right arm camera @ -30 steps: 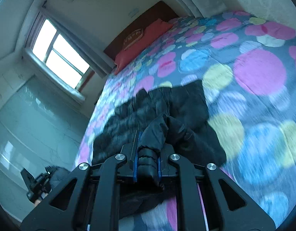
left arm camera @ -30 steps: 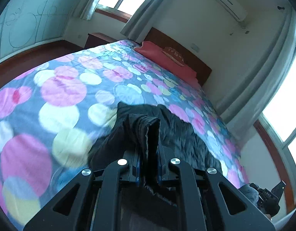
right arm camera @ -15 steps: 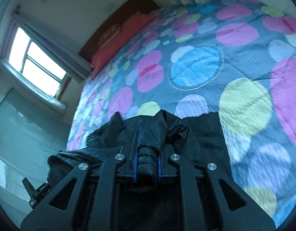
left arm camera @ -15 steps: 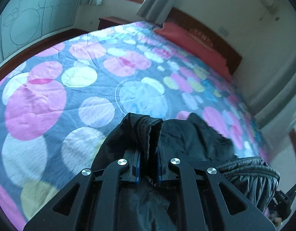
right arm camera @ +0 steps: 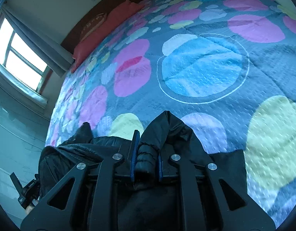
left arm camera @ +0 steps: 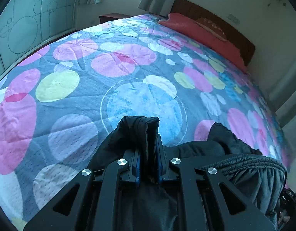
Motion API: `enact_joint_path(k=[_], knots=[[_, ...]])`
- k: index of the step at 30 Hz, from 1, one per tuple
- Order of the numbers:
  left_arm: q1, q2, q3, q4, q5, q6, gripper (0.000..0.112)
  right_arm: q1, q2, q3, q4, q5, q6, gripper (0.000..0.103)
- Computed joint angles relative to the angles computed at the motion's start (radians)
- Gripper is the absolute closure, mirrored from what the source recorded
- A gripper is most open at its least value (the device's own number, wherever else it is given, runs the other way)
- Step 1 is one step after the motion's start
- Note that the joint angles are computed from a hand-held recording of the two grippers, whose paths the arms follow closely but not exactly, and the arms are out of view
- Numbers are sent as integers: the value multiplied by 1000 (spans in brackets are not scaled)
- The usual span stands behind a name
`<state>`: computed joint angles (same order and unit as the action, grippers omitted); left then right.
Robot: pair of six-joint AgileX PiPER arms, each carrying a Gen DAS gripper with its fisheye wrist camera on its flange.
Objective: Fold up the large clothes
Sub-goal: 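Lift the hem with both tools and fold it toward the collar, then release the hem and press the folded jacket flat with both open tools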
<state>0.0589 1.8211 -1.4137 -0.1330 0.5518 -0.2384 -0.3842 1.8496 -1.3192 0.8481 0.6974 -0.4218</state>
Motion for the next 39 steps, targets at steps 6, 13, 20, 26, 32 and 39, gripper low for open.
enact_joint_path(k=[6, 13, 20, 26, 32, 39], knots=[[2, 13, -19, -42, 0, 44, 83, -22, 5, -3, 54, 35, -34, 74], [27, -68, -8, -70, 3, 94, 41, -55, -85, 34, 131, 26, -96, 29], [34, -208, 93, -147, 17, 148, 41, 44, -234, 105, -102, -89, 15, 29], [-129, -253, 223, 135, -73, -27, 41, 269, -227, 108, -434, -207, 221, 31], [-172, -107, 120, 353, -48, -232, 41, 392, -104, 2, -806, -210, 502, 31], [-169, 7, 80, 395, -48, -273, 38, 408, 1, -22, -895, -204, 583, 26]])
